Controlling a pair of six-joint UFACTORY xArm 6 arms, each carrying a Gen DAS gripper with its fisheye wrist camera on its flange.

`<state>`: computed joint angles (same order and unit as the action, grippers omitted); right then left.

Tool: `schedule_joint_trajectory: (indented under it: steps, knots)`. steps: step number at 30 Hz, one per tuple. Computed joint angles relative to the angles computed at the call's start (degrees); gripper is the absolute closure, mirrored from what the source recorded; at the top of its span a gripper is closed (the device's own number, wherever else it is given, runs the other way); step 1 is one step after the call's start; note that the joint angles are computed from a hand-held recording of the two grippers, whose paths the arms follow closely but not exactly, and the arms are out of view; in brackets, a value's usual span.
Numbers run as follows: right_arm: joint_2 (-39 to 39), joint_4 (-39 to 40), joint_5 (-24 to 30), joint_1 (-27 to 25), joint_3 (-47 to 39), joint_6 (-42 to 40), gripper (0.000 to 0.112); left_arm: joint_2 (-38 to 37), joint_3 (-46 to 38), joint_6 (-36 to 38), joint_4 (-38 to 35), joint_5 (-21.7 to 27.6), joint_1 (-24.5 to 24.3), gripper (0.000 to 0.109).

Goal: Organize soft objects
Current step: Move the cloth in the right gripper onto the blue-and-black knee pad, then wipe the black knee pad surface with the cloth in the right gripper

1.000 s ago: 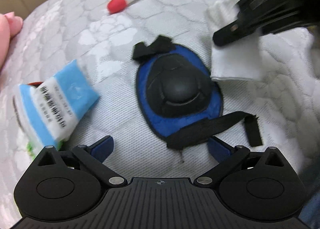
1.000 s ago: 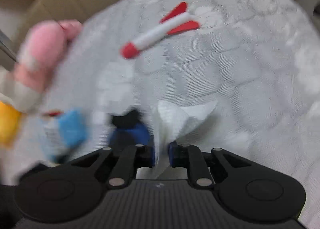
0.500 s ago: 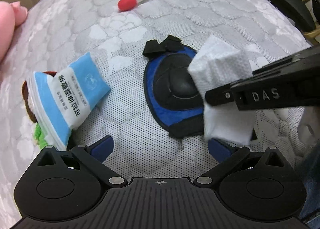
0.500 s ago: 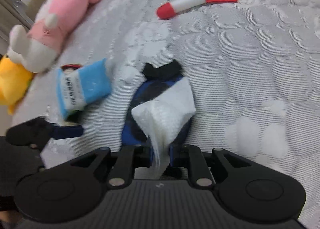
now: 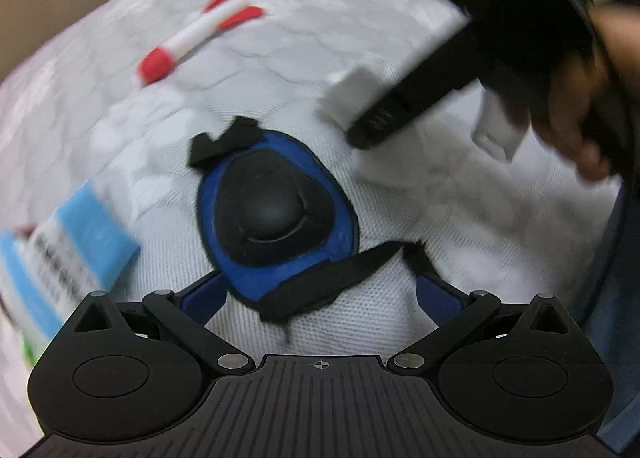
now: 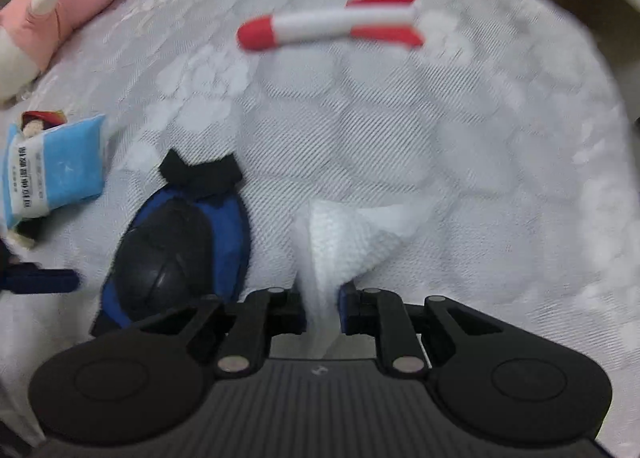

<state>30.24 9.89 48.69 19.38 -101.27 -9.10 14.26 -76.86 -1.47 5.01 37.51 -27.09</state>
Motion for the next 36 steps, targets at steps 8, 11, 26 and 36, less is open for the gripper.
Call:
schedule_joint_trajectory:
  steps: [8,11,26,36]
  knots:
    - [4.1,23.2,8.8,-3.0,-6.0,-5.4,0.099,3.2,-1.0,-3.2,2.6,-3.7,1.0,0.006]
    - [4.8,31.3,10.7,-5.3,-6.4,-3.5,0.099,2.8,0.1,-2.4,-0.5,-5.6,1.9,0.006]
    - [4.0,47.9,16.5,-7.2,-3.4,-4.9,0.096,-2.2,1.6,-5.8,-8.4,0.6,3.7,0.006]
    - [0.2,34.9,4.6,-3.5,-0.6,-10.2,0.096,-0.4,-2.1,-16.1,-15.6,9.1,7.2,0.006]
